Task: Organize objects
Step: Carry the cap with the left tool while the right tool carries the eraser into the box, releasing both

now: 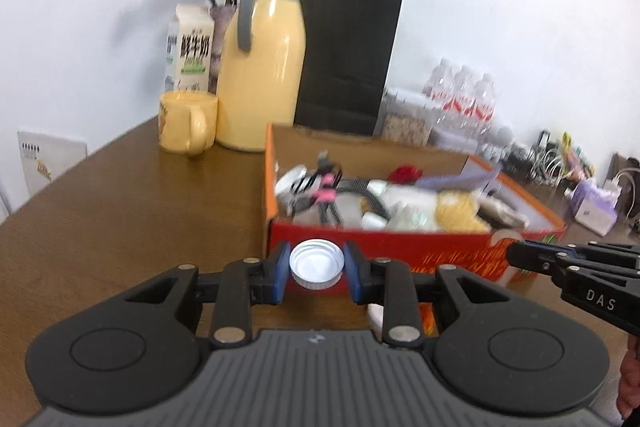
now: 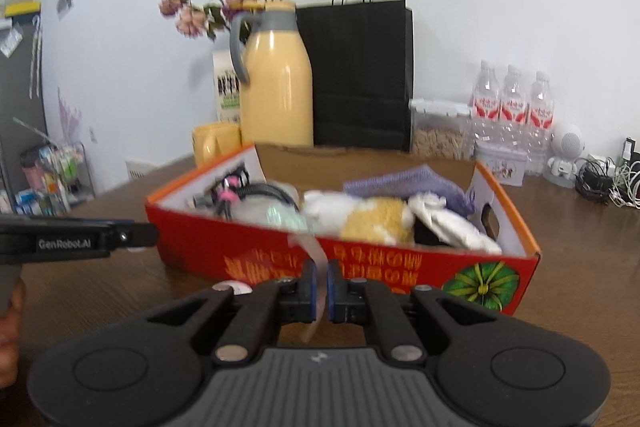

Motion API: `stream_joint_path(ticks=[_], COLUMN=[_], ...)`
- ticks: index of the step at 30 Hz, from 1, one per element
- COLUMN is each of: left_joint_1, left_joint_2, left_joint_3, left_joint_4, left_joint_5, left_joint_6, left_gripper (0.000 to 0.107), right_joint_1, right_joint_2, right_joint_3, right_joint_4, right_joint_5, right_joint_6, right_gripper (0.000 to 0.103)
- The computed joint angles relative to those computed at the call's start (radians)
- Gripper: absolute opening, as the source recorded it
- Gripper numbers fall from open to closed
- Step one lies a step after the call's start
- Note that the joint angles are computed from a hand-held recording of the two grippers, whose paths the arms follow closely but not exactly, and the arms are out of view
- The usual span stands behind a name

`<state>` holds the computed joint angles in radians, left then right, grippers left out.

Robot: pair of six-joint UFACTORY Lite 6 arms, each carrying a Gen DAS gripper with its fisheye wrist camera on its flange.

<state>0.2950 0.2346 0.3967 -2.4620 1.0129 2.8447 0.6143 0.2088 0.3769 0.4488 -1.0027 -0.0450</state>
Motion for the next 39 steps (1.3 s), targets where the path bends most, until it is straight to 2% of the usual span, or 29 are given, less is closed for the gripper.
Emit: stream_joint_path(ticks=[7,12,17,25,33,35,36,37,38,39], left_joint_1=[-0.11,-0.213,-0.312,-0.429,-0.429,-0.438,-0.441,-0.443,-0.446,-0.45], left_joint_2=[-0.134,-0.141,-0.049,0.219,0.279,0.272,0.268,0.263,0.257,0.249], left_joint_3=[-0.003,0.069,0.209,0.506,0.529,0.513,0.502,0.488,0.471,0.46], left_joint_4=[-0.066,-0.156,-0.271,-0.442,-0.474,-0.52,-0.538,-0.555,-0.578,-0.605], left_joint_5=[-0.035,-0.082,-0.131,-0.242,-0.226,-0.211,-0.2,-0.181,-0.163,-0.155], left_joint_6=[-0.047,-0.037,-0.015,0.016,0.076,0.118,0.139,0.16,0.186,0.209], left_gripper=[0.029,0.029,0.029,0.03,0.029,0.039,0.051,0.059,0.063,0.078], right_joint_1=[-0.077,-0.149,-0.21,-0.302,-0.325,-0.318,-0.314,-0.31,-0.31,-0.313], right_joint_2=[-0.079,-0.089,-0.026,0.229,0.323,0.32,0.321,0.314,0.31,0.304], right_joint_3=[0.019,0.075,0.195,0.457,0.517,0.506,0.501,0.488,0.482,0.474], right_joint_4=[-0.062,-0.116,-0.156,-0.21,-0.206,-0.19,-0.178,-0.163,-0.155,-0.159], right_joint_5=[0.029,0.054,0.093,0.108,0.143,0.139,0.132,0.124,0.127,0.132], right_joint_6=[-0.022,-0.024,-0.032,0.03,0.034,0.019,0.01,-0.003,-0.011,-0.008], right_gripper=[0.004,0.004,0.004,0.004,0.005,0.008,0.01,0.01,0.014,0.025])
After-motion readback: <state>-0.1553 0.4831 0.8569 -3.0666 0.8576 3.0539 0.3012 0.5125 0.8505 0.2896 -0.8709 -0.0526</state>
